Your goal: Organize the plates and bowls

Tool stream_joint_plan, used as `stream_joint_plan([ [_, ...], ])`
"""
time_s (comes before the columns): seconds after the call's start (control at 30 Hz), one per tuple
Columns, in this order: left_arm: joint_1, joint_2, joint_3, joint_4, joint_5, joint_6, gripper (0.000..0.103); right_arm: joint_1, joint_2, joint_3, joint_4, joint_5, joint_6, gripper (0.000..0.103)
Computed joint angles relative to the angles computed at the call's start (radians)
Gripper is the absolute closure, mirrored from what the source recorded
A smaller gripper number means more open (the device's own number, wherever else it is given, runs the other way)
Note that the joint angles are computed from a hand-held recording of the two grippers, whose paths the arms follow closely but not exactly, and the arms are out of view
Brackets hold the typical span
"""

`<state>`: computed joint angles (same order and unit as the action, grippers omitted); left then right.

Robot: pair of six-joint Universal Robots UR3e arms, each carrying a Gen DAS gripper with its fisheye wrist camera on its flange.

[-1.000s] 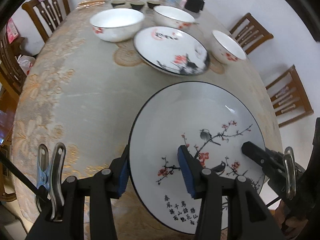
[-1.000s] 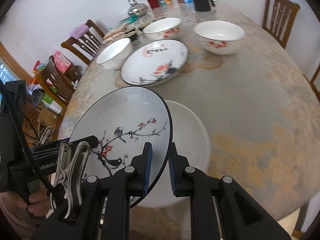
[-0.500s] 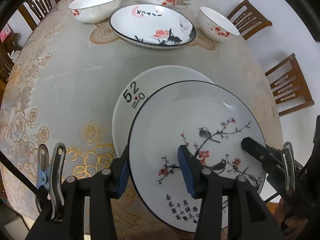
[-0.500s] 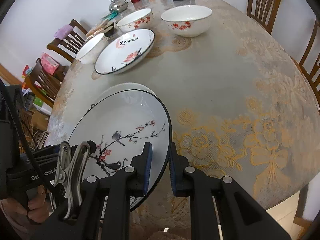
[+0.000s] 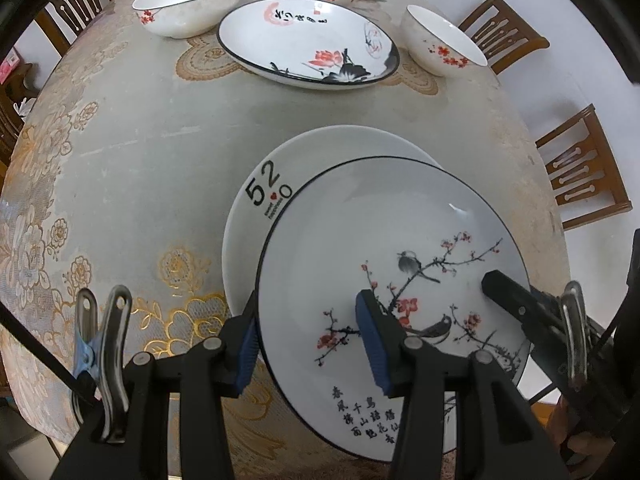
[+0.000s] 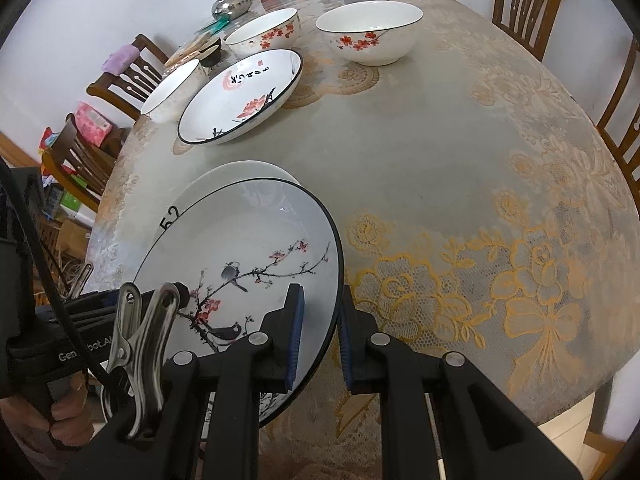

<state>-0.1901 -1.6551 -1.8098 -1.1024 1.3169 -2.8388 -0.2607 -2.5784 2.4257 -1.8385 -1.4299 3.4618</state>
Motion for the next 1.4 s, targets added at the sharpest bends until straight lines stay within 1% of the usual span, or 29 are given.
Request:
stream_joint_plan([
  [0.1,-0.001,-0.006,0.001,0.009,0.003,0.001,0.055,0.01,0.019,0.005,-0.026,-0.01,0.017,0.085],
  [0.33,-0.024,-0.024,0.01,0.029,0.028,0.007,0.055,-0.02,0.014,0.021,-0.04,0.005,0.023,0.086],
  [0.5,-0.021,-0.022,0.003,0.03,0.028,0.023,0.055,-0.071,-0.03,0.034,-0.015,0.037,0.004,0.087],
  [0.7,-0.019,-0.015,-0.001,0.022,0.03,0.029,0.055,-0.057,0.009,0.044,-0.083,0.018,0.022,0.088],
  [1.03,0.019,0.058,-0.026,0.003,0.02,0.065,0.055,-0.004,0.072,0.065,-0.186,-0.015,0.075,0.088],
  [1.17,0.043,0.071,-0.024,0.005,0.017,0.063,0.054,0.011,0.091,0.072,-0.209,-0.014,0.09,0.088],
  [1.4,0.095,0.079,-0.029,-0.003,0.011,0.071,0.054,0.13,0.232,0.052,-0.308,-0.093,0.173,0.088],
])
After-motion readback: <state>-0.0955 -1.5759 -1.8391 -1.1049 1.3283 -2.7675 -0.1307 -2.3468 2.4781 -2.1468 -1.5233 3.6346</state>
